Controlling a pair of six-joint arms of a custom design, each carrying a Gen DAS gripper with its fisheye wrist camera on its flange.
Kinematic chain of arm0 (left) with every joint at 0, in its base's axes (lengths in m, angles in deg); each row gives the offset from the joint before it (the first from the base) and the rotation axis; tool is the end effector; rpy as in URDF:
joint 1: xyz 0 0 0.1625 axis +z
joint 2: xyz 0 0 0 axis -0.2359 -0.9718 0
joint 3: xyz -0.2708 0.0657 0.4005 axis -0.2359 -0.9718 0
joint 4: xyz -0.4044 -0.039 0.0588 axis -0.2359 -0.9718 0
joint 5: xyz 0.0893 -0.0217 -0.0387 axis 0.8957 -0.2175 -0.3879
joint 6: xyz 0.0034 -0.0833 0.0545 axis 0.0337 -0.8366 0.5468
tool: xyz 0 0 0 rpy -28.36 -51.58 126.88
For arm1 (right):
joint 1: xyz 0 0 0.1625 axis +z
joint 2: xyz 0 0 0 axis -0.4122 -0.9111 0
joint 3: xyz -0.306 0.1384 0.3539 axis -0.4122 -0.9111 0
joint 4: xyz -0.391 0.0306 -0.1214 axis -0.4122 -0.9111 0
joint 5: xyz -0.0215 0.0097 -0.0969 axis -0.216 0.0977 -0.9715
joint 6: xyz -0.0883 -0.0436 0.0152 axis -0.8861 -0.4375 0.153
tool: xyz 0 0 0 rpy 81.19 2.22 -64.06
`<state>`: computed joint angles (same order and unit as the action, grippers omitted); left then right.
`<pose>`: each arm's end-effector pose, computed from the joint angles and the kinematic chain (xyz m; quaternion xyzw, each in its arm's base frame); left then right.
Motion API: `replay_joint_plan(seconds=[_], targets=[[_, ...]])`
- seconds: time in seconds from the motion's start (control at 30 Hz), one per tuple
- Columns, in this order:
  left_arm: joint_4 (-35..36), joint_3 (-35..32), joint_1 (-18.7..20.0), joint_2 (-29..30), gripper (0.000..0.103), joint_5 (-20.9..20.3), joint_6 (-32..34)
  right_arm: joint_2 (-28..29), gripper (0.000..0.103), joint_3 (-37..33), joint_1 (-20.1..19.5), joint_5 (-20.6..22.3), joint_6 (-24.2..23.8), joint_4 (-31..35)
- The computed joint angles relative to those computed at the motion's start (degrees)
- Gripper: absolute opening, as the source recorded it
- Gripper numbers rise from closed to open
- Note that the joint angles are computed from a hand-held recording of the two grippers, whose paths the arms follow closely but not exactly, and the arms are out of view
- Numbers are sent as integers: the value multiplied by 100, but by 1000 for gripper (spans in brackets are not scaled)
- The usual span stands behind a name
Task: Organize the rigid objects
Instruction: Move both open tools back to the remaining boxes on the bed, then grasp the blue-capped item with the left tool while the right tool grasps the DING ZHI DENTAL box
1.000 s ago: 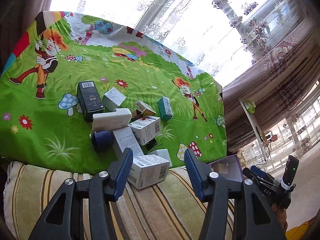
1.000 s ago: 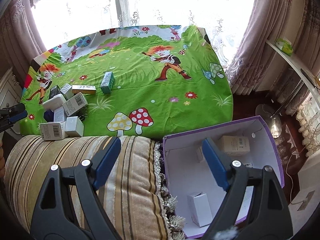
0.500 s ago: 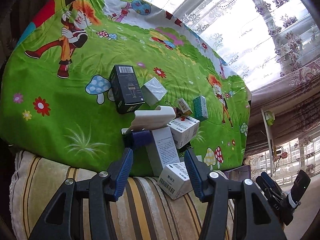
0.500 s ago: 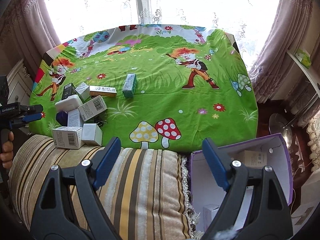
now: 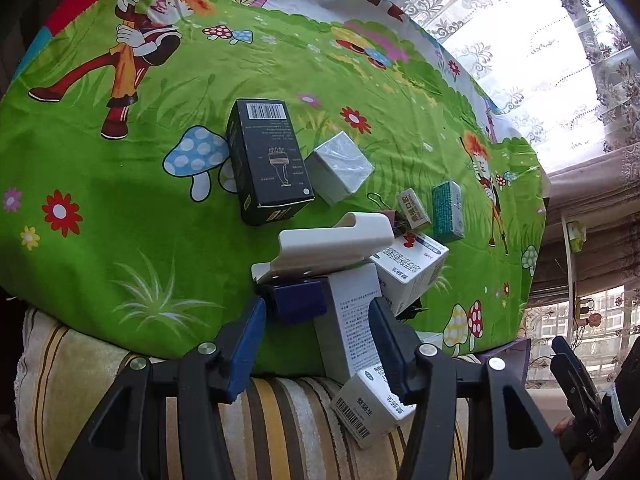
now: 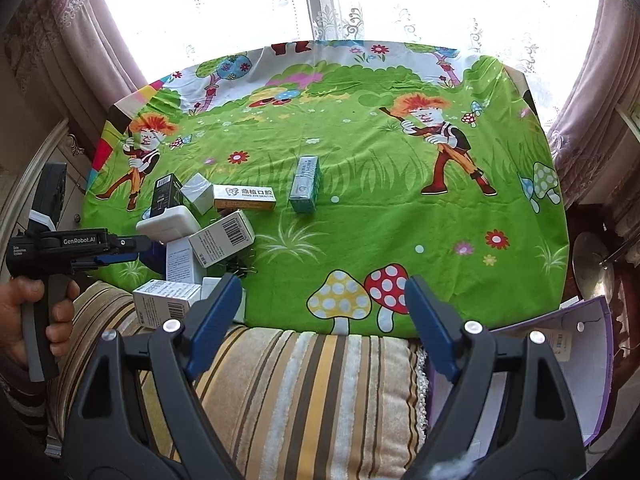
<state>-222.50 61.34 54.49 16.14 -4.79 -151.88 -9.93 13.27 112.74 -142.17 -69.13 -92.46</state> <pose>-0.3202 -0.5521 0.0227 -0.3755 0.8251 -0.3768 0.1904 0.0916 -0.7527 0.3534 0.4781 -0.8650 0.0414 0.1463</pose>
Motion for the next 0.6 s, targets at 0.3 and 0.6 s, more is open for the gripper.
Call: replay_joint_plan(seconds=[0.3,0.6], targets=[[-24,13,137,42,54,-124,10,368,90,-320,214,77,249,513],[-596,231,162,92,31,-181,168,989,91,-823,503,-100,416,1316]])
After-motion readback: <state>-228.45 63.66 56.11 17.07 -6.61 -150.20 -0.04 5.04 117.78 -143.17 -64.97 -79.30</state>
